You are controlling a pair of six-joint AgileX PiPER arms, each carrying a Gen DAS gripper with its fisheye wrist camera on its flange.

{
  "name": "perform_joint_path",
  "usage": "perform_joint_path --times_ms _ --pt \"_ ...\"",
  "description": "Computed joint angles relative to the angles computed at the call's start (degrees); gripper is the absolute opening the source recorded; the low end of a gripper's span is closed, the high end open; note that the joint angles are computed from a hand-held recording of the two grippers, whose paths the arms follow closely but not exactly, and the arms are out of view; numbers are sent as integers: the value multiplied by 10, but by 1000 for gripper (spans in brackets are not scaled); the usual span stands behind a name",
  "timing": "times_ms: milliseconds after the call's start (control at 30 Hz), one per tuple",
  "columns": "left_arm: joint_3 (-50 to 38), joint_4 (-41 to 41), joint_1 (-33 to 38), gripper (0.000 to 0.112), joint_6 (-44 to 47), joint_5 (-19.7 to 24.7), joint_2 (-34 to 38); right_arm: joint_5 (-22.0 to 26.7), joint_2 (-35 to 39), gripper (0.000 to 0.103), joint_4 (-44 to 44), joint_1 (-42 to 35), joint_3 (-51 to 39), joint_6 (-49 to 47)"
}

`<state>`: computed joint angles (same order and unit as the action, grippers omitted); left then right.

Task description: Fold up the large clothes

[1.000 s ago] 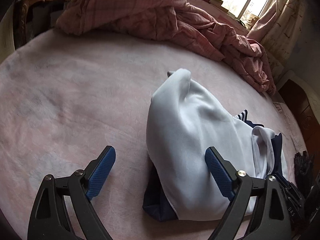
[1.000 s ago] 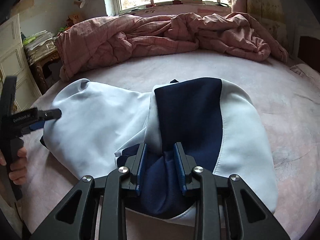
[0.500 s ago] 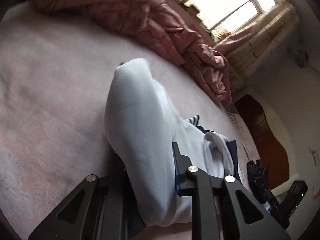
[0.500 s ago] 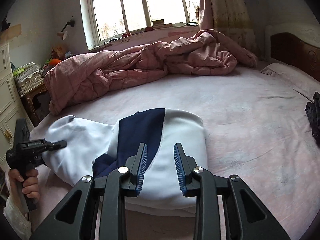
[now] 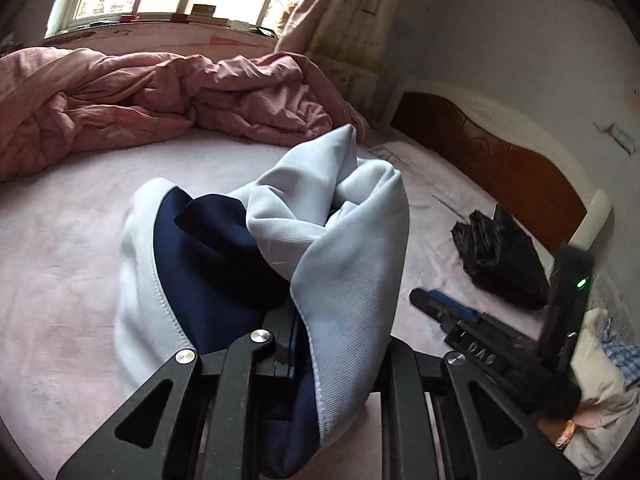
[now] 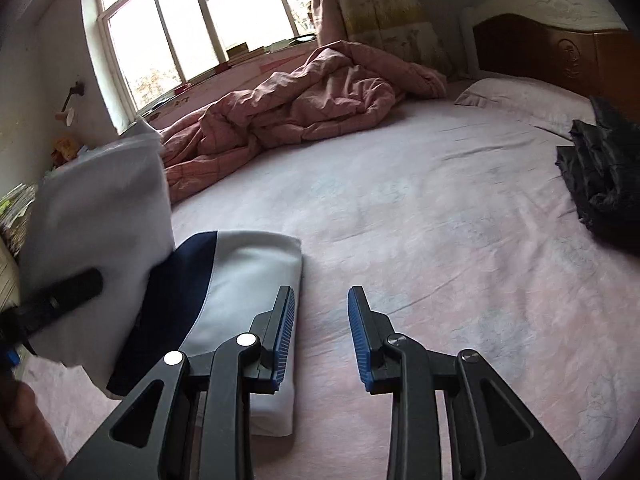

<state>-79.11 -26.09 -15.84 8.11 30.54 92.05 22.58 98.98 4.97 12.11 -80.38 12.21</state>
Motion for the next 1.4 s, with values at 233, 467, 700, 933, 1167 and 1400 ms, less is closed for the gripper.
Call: perform_joint_path --times_ms 233,467,700,933,1167,1400 --pt "42 288 -124 60 -194 -146 62 2 -12 31 109 -77 9 -76" --pt "173 -68 -115 74 153 -225 -52 2 -15 31 173 -86 10 -138" --pt "226 -269 0 76 359 -176 -167 -35 -42 31 237 -57 42 -232" --pt "161 -128 139 80 162 -84 -68 -9 -61 31 535 -31 61 -579" --pt "195 -380 168 80 398 -33 -9 117 19 29 533 1 -43 -597" --pt "229 -402 137 80 450 -68 -34 122 132 28 358 -12 -142 -342"
